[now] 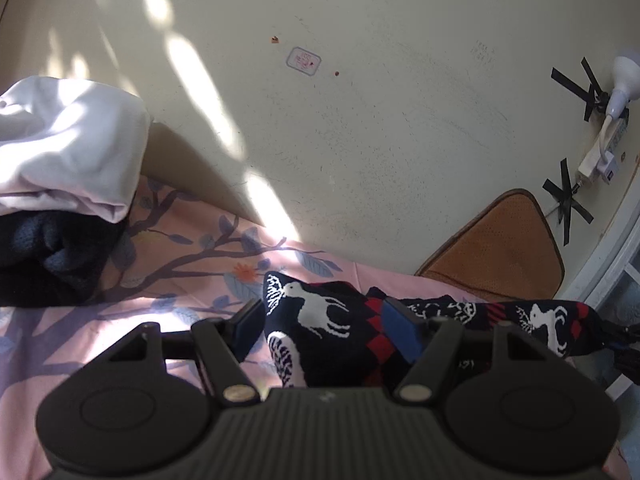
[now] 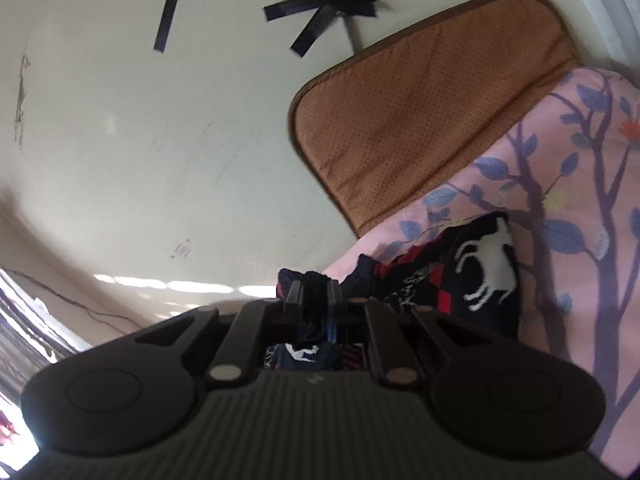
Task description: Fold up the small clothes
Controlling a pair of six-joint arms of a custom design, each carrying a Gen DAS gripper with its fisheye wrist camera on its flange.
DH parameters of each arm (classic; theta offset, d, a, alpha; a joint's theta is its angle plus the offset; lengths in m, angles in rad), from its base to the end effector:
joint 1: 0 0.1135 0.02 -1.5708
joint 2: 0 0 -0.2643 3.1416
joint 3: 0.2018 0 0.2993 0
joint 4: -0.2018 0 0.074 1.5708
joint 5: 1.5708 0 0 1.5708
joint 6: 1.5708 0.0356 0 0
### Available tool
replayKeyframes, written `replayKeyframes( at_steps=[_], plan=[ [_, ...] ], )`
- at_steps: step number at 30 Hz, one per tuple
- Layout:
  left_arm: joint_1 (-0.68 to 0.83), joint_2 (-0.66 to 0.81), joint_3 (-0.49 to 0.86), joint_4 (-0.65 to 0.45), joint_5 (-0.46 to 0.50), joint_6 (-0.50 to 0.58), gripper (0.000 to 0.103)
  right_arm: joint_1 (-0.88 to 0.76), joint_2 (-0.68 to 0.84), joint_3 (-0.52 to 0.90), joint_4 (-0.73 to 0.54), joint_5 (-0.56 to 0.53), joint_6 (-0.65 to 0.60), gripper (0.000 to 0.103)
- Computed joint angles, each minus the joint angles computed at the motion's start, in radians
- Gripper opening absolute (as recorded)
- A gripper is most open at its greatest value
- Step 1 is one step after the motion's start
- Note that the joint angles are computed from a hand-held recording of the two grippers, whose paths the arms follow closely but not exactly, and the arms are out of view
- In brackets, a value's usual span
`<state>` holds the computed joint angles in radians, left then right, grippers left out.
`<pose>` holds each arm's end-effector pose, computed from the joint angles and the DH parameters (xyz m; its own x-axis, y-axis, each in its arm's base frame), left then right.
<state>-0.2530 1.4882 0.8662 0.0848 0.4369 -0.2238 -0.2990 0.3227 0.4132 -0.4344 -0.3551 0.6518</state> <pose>0.3474 -0.1054 0.2004 -0.6115 -0.0496 -0.7897 0.4544 0.7950 -0.4018 0.1537 -0.0344 0.2474 -0.2784 0.6810 -0.6773 0.1663 0.7287 0.6643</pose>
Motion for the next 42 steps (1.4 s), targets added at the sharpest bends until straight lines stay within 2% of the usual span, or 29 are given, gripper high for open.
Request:
replayKeyframes(
  at_steps=[1, 2, 3, 4, 5, 6, 7, 8, 9, 11, 12, 13, 14, 15, 16, 18, 20, 21, 22, 25, 26, 30, 31, 32, 33, 35, 38, 40, 42],
  plan=[
    [-0.013, 0.019, 0.008, -0.001, -0.018, 0.002, 0.066, 0.017, 0.006, 0.009, -0.033, 0.096, -0.04, 0.022],
    [-0.023, 0.037, 0.015, -0.006, -0.033, 0.005, 0.066, 0.085, 0.008, 0.014, -0.069, 0.282, -0.069, 0.041],
    [-0.032, 0.054, 0.02, -0.01, -0.047, 0.005, 0.066, 0.127, 0.02, 0.014, -0.092, 0.417, -0.098, 0.057],
    [-0.037, 0.07, 0.025, -0.016, -0.057, 0.002, 0.066, 0.144, 0.022, 0.009, -0.105, 0.5, -0.124, 0.068],
    [-0.04, 0.08, 0.024, -0.015, -0.059, -0.001, 0.063, 0.159, -0.012, -0.011, -0.123, 0.582, -0.134, 0.068],
    [-0.042, 0.09, 0.022, -0.014, -0.058, -0.001, 0.062, 0.148, -0.04, -0.026, -0.131, 0.591, -0.136, 0.068],
    [-0.044, 0.1, 0.024, -0.017, -0.06, 0.007, 0.062, 0.103, -0.093, -0.048, -0.152, 0.538, -0.136, 0.068],
    [-0.05, 0.11, 0.025, -0.016, -0.07, 0.015, 0.053, 0.055, -0.13, -0.063, -0.169, 0.473, -0.13, 0.068],
    [-0.055, 0.123, 0.03, -0.021, -0.075, 0.029, 0.034, 0.043, -0.115, -0.07, -0.157, 0.449, -0.124, 0.068],
    [-0.062, 0.13, 0.026, -0.007, -0.083, 0.036, 0.017, 0.064, -0.048, -0.081, -0.106, 0.435, -0.135, 0.073],
    [-0.063, 0.117, 0.007, 0.024, -0.092, 0.035, 0.013, 0.078, 0.004, -0.08, -0.076, 0.431, -0.142, 0.073],
    [-0.067, 0.098, -0.016, 0.047, -0.115, 0.042, 0.012, 0.088, 0.059, -0.077, -0.051, 0.411, -0.153, 0.065],
    [-0.071, 0.086, -0.031, 0.061, -0.14, 0.044, 0.011, 0.112, 0.129, -0.07, -0.007, 0.415, -0.168, 0.026],
    [-0.068, 0.079, -0.042, 0.074, -0.147, 0.038, 0.01, 0.174, 0.18, -0.061, 0.03, 0.486, -0.183, 0.018],
    [-0.068, 0.071, -0.048, 0.077, -0.162, 0.02, 0.01, 0.247, 0.216, -0.054, 0.067, 0.573, -0.194, 0.017],
    [-0.063, 0.089, -0.02, 0.036, -0.168, 0.001, 0.01, 0.326, 0.239, -0.072, 0.161, 0.673, -0.23, 0.017],
    [-0.062, 0.1, -0.002, 0.008, -0.169, -0.005, 0.011, 0.328, 0.318, -0.076, 0.21, 0.727, -0.223, 0.023],
    [-0.063, 0.099, -0.001, 0.006, -0.172, -0.006, 0.011, 0.311, 0.302, -0.102, 0.239, 0.714, -0.214, 0.024],
    [-0.064, 0.099, -0.003, 0.007, -0.176, -0.007, 0.012, 0.295, 0.286, -0.115, 0.242, 0.697, -0.201, 0.027],
    [-0.064, 0.103, 0.005, -0.01, -0.199, -0.026, 0.023, 0.295, 0.266, -0.118, 0.221, 0.709, -0.187, 0.036],
    [-0.063, 0.103, 0.005, -0.011, -0.202, -0.035, 0.028, 0.31, 0.246, -0.122, 0.201, 0.732, -0.178, 0.042],
    [-0.062, 0.091, -0.011, 0.006, -0.214, -0.047, 0.035, 0.413, 0.134, -0.147, 0.085, 0.8, -0.14, 0.058],
    [-0.065, 0.09, -0.011, 0.007, -0.22, -0.044, 0.035, 0.425, 0.126, -0.144, 0.05, 0.78, -0.128, 0.058],
    [-0.066, 0.093, -0.008, 0.004, -0.221, -0.041, 0.035, 0.459, 0.086, -0.157, 0.016, 0.801, -0.132, 0.042],
    [-0.066, 0.096, -0.005, 0.001, -0.216, -0.039, 0.032, 0.496, 0.084, -0.155, -0.009, 0.85, -0.131, 0.033],
    [-0.063, 0.107, 0.004, -0.003, -0.203, -0.039, 0.03, 0.48, -0.004, -0.178, -0.049, 0.846, -0.089, 0.023],
    [-0.074, 0.104, 0.002, -0.003, -0.233, -0.034, 0.03, 0.378, -0.111, -0.21, -0.075, 0.763, -0.02, 0.019],
    [-0.086, 0.091, -0.009, 0.003, -0.269, -0.03, 0.035, 0.395, -0.064, -0.194, -0.057, 0.784, -0.031, 0.021],
    [-0.087, 0.055, -0.056, 0.061, -0.285, -0.036, 0.034, 0.388, -0.06, -0.192, -0.052, 0.771, -0.057, 0.026]
  ],
)
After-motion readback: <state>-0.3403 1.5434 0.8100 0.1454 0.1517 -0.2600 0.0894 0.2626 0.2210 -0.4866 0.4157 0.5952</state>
